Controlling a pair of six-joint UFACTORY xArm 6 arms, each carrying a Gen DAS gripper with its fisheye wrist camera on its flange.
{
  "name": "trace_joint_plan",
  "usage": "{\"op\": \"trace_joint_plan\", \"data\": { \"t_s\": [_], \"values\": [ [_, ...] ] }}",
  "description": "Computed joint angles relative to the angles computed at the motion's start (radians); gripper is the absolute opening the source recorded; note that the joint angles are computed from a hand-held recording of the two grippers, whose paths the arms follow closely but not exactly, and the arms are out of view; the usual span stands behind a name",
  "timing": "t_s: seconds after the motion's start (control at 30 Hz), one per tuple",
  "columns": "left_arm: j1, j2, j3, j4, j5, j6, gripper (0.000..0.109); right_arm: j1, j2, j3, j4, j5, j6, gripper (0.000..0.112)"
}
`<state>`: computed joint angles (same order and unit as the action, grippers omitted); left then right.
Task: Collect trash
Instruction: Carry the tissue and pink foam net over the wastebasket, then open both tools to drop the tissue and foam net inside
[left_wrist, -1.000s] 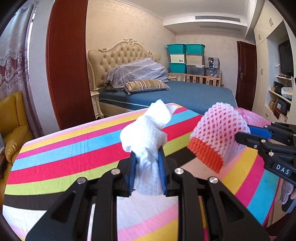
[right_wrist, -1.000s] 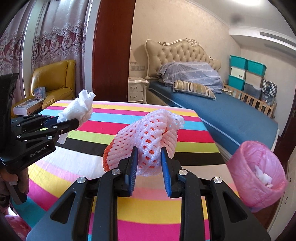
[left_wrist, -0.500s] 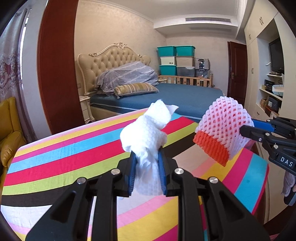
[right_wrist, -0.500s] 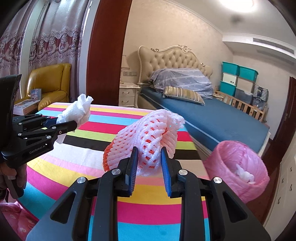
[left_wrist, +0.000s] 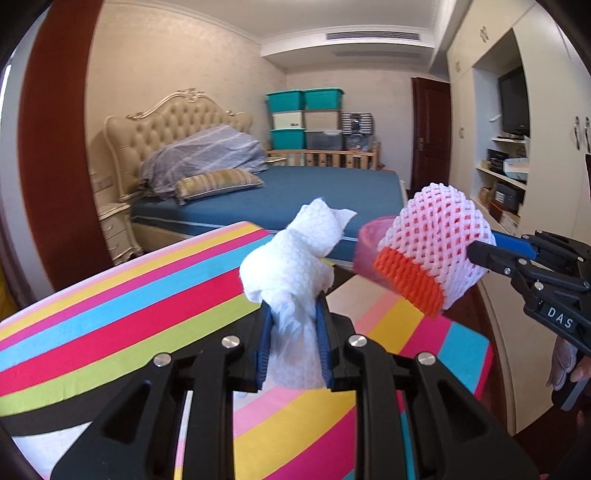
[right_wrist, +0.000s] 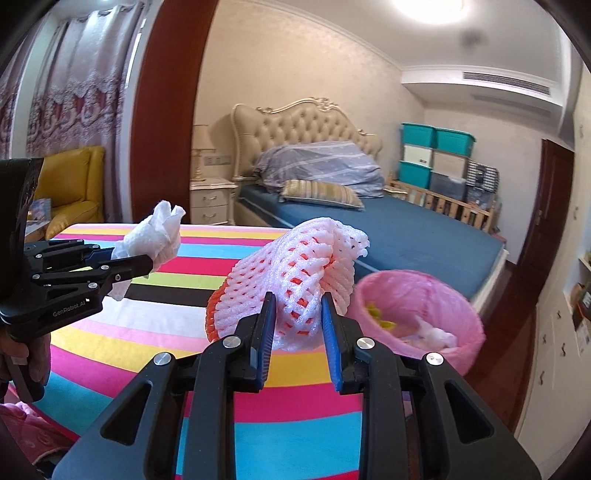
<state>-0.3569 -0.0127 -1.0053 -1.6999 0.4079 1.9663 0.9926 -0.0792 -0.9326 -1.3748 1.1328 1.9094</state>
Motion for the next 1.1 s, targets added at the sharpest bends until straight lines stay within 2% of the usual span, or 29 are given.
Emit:
{"op": "trace_joint_plan", "data": {
  "t_s": [0.13, 0.37, 0.5, 0.73, 0.83, 1.03, 1.1],
  "values": [
    [-0.053, 0.024, -0.036, 0.013, 0.000, -0.016, 0.022, -0.007, -0.078, 0.078, 0.008, 0.036, 0.028, 0.025],
    [-0.143, 0.112, -0.143, 0.122, 0.000, -0.168, 0.022, -0.039, -0.220, 0.203, 0.018, 0.099, 0.040, 0.026],
    [-0.196, 0.158, -0.206, 0.152, -0.004, -0.217, 0.022, -0.100, -0.308, 0.278, 0.008, 0.077, 0.043, 0.026],
    [-0.273, 0.276, -0.343, 0.232, -0.016, -0.342, 0.022, -0.272, -0.410, 0.374, -0.033, -0.058, 0.030, 0.026],
    [-0.300, 0.322, -0.393, 0.263, -0.024, -0.387, 0.022, -0.377, -0.438, 0.400, -0.070, -0.151, 0.033, 0.026],
    [-0.333, 0.411, -0.495, 0.325, -0.035, -0.459, 0.024, -0.554, -0.396, 0.374, -0.148, -0.321, 0.006, 0.026],
    [-0.339, 0.442, -0.535, 0.341, -0.034, -0.491, 0.025, -0.584, -0.363, 0.354, -0.169, -0.360, 0.013, 0.027]
  ]
}}
